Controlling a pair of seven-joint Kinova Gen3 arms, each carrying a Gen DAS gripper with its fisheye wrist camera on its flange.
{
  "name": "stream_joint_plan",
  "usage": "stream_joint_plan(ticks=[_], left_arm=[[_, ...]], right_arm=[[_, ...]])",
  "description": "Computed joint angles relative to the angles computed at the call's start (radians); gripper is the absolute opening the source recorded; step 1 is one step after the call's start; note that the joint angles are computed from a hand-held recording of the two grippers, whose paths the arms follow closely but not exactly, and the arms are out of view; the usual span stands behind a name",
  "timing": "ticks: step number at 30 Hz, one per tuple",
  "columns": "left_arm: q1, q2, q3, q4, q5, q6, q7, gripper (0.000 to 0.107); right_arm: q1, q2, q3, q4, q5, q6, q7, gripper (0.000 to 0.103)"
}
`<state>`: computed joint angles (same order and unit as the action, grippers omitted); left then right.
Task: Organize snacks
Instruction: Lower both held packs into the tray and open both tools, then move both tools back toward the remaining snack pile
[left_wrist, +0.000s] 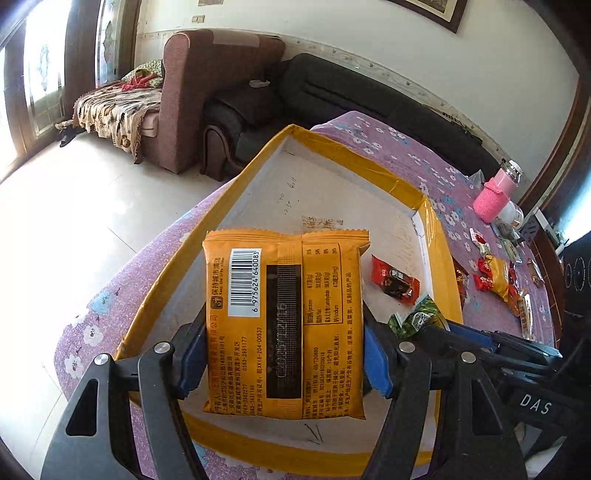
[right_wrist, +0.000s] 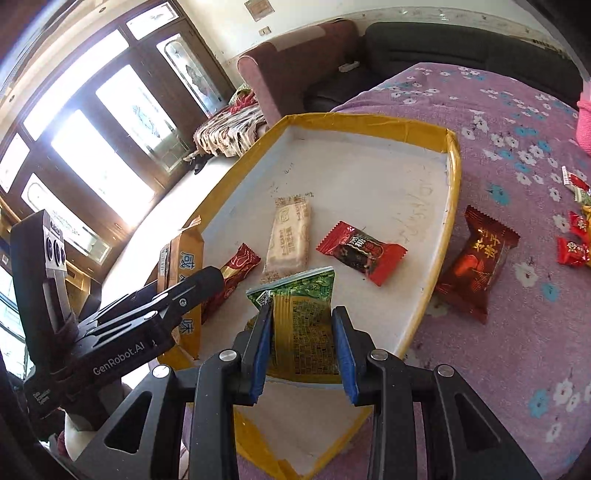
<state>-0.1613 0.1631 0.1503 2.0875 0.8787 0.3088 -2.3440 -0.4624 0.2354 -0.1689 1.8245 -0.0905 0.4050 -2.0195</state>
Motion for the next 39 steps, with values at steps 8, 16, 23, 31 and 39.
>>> stream_joint_plan(ticks=[8,16,23,31,39], left_arm=[[0.025,0.016,-0.01,-0.013,-0.085,-0.014,0.09,0.07],[0.009,0.0,0.022,-0.015,-0.161,-0.008,0.191,0.071],[0.001,-0.06,-0.02,0.005,-0.06,0.061,0.11,0.071],[0.08,-0.154,-0.094,0.042,0.056,0.128,-0.024,0.072],[0.2,-0.164,-0.088,0.032,0.021,0.162,-0.018,0.073]], right_arm=[[-0.01,0.003,0.019,0.0,0.037,-0.002,-0.048,0.032],[-0.054,-0.004,0.053,0.009,0.108,-0.014,-0.119,0.037],[-0.121,-0.081,0.085,0.073,0.239,-0.06,-0.278,0.048],[-0.102,-0.209,0.055,0.207,0.406,-0.079,-0.513,0.052],[0.049,-0.367,0.041,0.393,0.374,-0.079,-0.526,0.055]])
